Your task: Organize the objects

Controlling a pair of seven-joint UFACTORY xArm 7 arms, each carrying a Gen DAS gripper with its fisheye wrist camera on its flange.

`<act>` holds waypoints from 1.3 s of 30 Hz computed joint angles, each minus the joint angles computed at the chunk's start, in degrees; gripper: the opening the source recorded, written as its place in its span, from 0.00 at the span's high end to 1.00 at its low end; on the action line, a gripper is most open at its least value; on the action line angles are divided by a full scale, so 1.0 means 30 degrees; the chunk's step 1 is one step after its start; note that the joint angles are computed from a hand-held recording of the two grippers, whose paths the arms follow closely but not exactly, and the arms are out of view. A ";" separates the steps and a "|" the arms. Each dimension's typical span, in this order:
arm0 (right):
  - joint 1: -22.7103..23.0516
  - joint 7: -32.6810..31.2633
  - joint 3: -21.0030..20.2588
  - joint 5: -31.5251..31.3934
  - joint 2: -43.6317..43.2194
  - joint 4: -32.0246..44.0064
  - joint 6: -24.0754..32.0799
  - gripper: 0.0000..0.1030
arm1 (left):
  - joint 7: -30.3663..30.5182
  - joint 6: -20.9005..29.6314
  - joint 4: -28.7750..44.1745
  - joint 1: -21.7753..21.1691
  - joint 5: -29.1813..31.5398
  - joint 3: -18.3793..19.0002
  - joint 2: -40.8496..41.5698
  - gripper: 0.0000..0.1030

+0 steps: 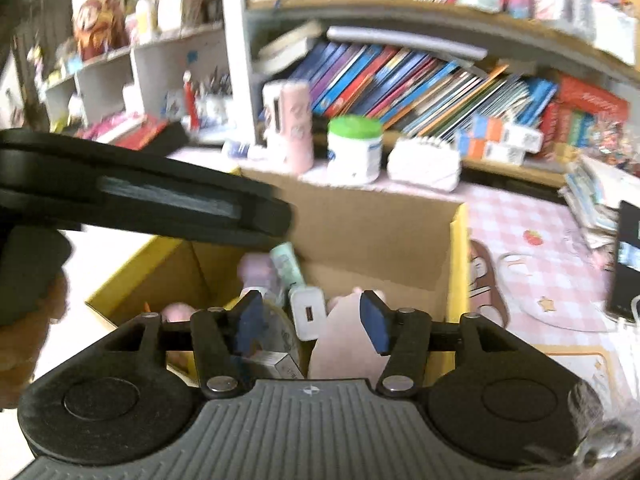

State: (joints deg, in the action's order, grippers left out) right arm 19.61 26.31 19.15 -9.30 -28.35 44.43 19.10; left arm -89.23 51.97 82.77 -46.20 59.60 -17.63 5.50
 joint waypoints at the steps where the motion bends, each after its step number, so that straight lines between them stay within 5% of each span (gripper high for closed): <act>1: -0.0304 0.0525 0.0323 -0.0183 -0.0643 -0.0218 0.0016 0.47 | -0.0446 0.0372 -0.0358 -0.0158 0.0417 -0.0068 -0.0439 0.14; 8: -0.2492 0.4989 0.3008 -0.1143 -0.3635 -0.0355 0.1386 0.34 | -0.2981 0.3282 -0.3698 0.0218 0.0277 -0.1914 -0.4059 0.09; 19: -0.1653 1.0189 0.6295 -0.1555 -0.5221 0.0497 0.6832 0.30 | -0.4108 0.3864 -0.8847 0.1417 -0.4237 -0.4089 -0.8962 0.09; 27: -0.0491 1.2589 0.8185 -0.2134 -0.4886 0.1849 1.0283 0.21 | -0.3020 0.4570 -1.0228 0.2026 -0.6915 -0.5690 -1.1071 0.05; 39: -0.0677 1.5600 1.0841 -0.3020 -0.3331 0.4309 1.4338 0.02 | -0.0254 0.5913 -1.0899 0.3147 -1.0177 -0.7845 -1.2763 0.05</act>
State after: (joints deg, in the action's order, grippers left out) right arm 17.58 73.11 51.68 -18.36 -38.34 57.36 62.12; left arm -89.99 69.71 50.07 -36.75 29.07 -41.16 -32.79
